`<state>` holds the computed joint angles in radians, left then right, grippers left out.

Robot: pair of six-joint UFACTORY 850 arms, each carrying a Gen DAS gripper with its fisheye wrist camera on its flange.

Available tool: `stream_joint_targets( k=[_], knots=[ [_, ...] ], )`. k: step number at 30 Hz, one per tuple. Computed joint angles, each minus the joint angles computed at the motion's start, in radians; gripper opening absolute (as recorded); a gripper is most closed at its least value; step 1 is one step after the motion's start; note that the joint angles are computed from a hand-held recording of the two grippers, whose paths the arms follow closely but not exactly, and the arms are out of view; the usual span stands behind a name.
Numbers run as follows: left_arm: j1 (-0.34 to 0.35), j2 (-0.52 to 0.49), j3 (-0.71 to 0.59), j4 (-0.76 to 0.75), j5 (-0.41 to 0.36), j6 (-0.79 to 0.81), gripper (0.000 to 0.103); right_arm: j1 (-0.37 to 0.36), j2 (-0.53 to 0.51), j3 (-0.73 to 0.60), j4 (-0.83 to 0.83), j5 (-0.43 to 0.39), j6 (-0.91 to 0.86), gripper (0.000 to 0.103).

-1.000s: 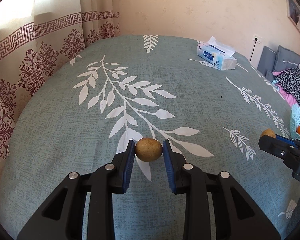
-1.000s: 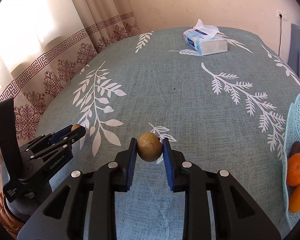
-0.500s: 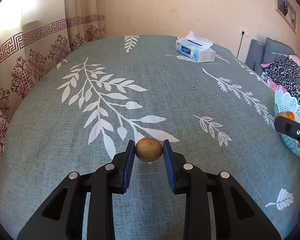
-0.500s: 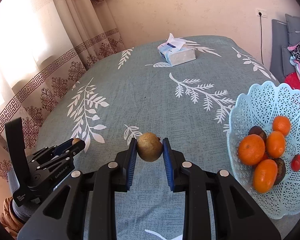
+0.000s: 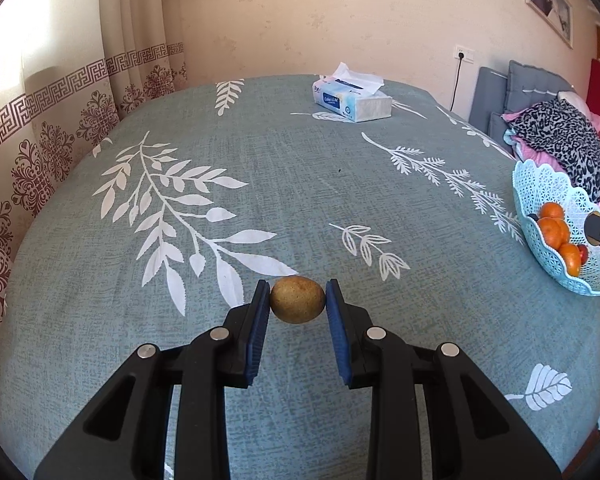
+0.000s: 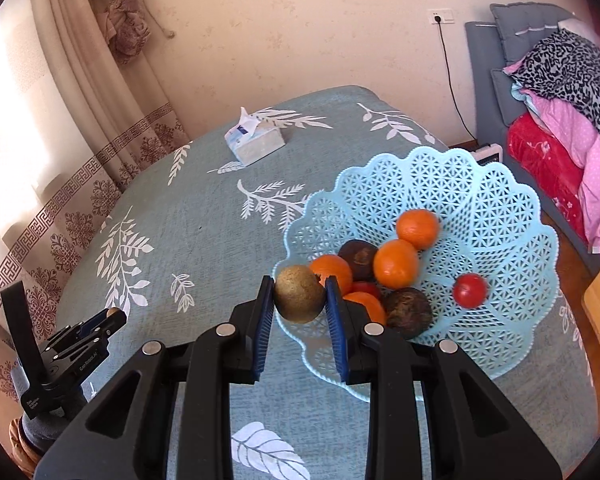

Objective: Organize fruits
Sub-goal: 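Carry the brown fruit into the blue basket and open the right gripper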

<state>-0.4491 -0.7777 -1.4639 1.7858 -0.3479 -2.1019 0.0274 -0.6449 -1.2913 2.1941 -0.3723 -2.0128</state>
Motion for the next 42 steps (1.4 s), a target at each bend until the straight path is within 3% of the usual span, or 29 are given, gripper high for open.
stream_joint_targets(
  k=[6, 14, 16, 18, 19, 23, 31, 35, 38, 42],
  knots=[
    [-0.026, -0.012, -0.034, -0.048, 0.001, 0.068, 0.029, -0.059, -0.011, 0.006, -0.144, -0.055, 0.194, 0.027],
    [-0.06, -0.032, -0.09, -0.108, 0.016, 0.165, 0.029, -0.084, -0.005, 0.035, -0.111, -0.074, 0.171, 0.027],
    [-0.067, -0.038, -0.107, -0.125, 0.026, 0.19, 0.029, -0.093, -0.004, 0.04, -0.134, -0.086, 0.192, 0.029],
    [-0.073, -0.045, -0.125, -0.153, 0.042, 0.226, 0.029, -0.104, -0.004, 0.044, -0.172, -0.113, 0.23, 0.041],
    [-0.077, -0.049, -0.134, -0.165, 0.046, 0.243, 0.029, -0.108, 0.0, 0.051, -0.162, -0.123, 0.223, 0.041],
    [-0.094, -0.064, -0.165, -0.193, 0.062, 0.294, 0.029, -0.113, 0.021, 0.081, -0.057, -0.125, 0.123, 0.042],
    [-0.118, -0.098, -0.239, -0.294, 0.124, 0.438, 0.029, -0.096, 0.069, 0.162, 0.464, -0.106, -0.381, 0.059],
    [-0.129, -0.124, -0.287, -0.446, 0.166, 0.609, 0.029, -0.096, 0.075, 0.179, 0.609, -0.123, -0.518, 0.062],
    [-0.14, -0.149, -0.333, -0.655, 0.179, 0.839, 0.029, -0.105, 0.074, 0.181, 0.622, -0.134, -0.522, 0.065],
    [-0.159, -0.182, -0.391, -0.764, 0.18, 0.985, 0.029, -0.111, 0.077, 0.193, 0.689, -0.155, -0.564, 0.068]
  ],
)
